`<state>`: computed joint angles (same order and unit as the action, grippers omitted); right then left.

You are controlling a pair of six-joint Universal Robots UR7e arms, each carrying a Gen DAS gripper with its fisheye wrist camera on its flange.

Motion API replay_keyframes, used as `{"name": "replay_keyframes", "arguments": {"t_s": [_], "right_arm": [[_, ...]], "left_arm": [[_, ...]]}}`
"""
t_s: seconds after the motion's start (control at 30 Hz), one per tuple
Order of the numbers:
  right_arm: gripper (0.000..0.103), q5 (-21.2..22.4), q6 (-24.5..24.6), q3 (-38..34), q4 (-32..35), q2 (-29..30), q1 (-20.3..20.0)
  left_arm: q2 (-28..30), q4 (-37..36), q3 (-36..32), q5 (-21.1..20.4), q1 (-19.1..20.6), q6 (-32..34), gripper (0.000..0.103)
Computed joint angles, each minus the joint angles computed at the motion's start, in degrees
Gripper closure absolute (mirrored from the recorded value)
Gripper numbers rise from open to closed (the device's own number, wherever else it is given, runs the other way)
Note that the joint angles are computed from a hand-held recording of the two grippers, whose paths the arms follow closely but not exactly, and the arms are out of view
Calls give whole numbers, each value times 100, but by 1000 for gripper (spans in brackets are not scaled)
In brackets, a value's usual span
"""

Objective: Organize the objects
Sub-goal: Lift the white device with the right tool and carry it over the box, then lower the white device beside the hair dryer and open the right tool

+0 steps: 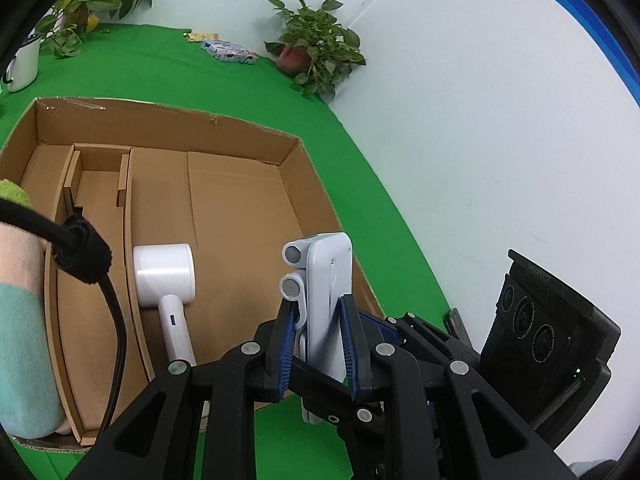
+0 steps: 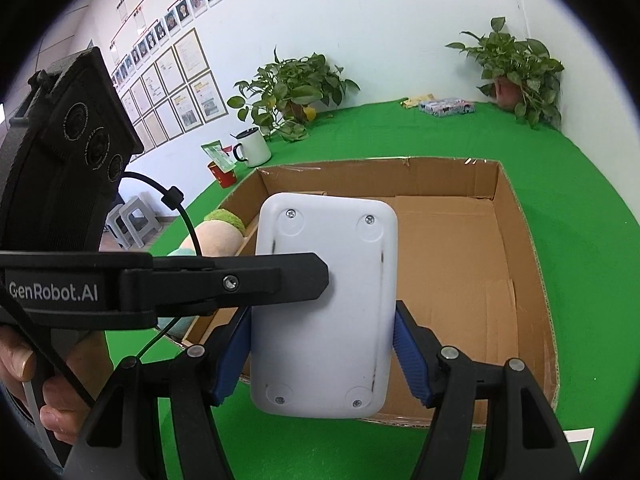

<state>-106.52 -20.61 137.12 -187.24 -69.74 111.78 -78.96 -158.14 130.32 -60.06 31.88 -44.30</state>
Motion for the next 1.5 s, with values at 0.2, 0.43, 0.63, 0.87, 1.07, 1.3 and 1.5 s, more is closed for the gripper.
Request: {"name": "replay_keyframes", "arguments": {"t_s": [0.2,0.43,0.63,0.87,1.07,1.3,1.5], "right_arm": [[38,72,105,-118,273,125,-168],[38,139,177,-250,661,283,-441],[38,249,289,-356,1127,313,-686],[38,348,431,-492,1723,306,-891],[38,341,534,-573,2047,336,-972],[37,358,599,-644,2292,301,-1016],[36,312,671,-734,2425,344,-1006]], "left_arm": [[246,-62,-95,-163,370,82,85],[590,-118,-213,-417,811,103,85],[799,25,-320,-545,1039,-16,85],[963,76,-365,-630,1181,-82,85],[1001,216,-398,-697,1265,-131,85],[1012,452,-509,-745,1275,-213,84],[833,627,-457,-577,1155,-324,84]]}}
